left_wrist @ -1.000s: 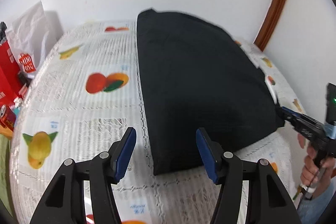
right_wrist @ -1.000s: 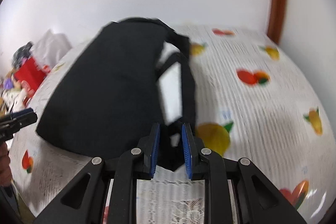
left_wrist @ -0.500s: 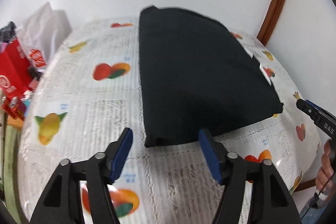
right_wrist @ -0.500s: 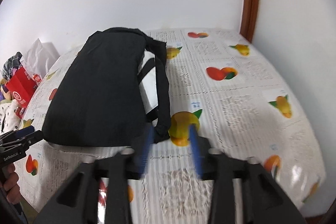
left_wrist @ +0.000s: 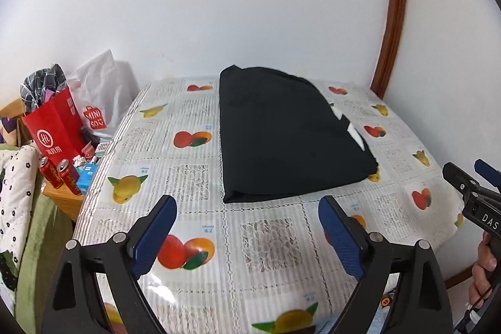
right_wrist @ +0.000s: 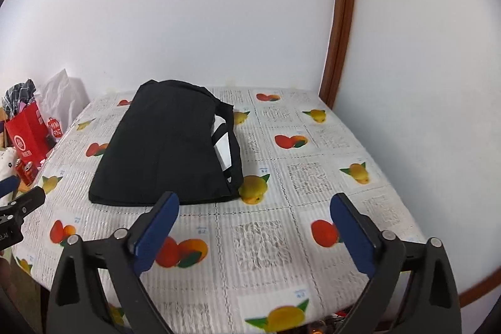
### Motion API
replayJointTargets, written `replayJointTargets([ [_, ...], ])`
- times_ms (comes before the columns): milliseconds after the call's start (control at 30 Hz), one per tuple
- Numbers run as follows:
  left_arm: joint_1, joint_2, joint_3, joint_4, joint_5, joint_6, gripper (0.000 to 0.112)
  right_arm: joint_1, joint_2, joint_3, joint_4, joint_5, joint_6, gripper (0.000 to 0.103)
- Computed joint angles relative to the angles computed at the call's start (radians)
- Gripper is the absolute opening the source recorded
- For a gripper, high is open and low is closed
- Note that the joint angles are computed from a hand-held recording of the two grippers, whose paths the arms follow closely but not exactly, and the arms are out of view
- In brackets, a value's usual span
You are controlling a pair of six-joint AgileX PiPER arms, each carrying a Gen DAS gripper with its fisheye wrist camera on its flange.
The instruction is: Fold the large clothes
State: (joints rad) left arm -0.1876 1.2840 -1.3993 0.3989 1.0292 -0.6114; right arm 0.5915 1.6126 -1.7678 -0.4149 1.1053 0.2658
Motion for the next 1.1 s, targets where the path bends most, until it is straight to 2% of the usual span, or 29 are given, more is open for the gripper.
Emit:
replayJointTargets([
  [200, -0.114, -0.063, 0.033, 0.127, 0.060, -0.106, 0.094, 0.033, -0.093, 0.055, -0.014, 0.029, 0.019, 0.099],
  [467, -0.203, -0.098, 0.054, 0.193, 0.094, -0.181, 0.094, 0.057, -0.163, 0.090, -0.036, 0.071, 0.050, 0.099],
  [1100, -0.225, -0.108, 0.064, 0.201, 0.098, -0.191, 0.094, 0.060, -0.182, 0.092, -0.036, 0.087, 0.048, 0.099],
])
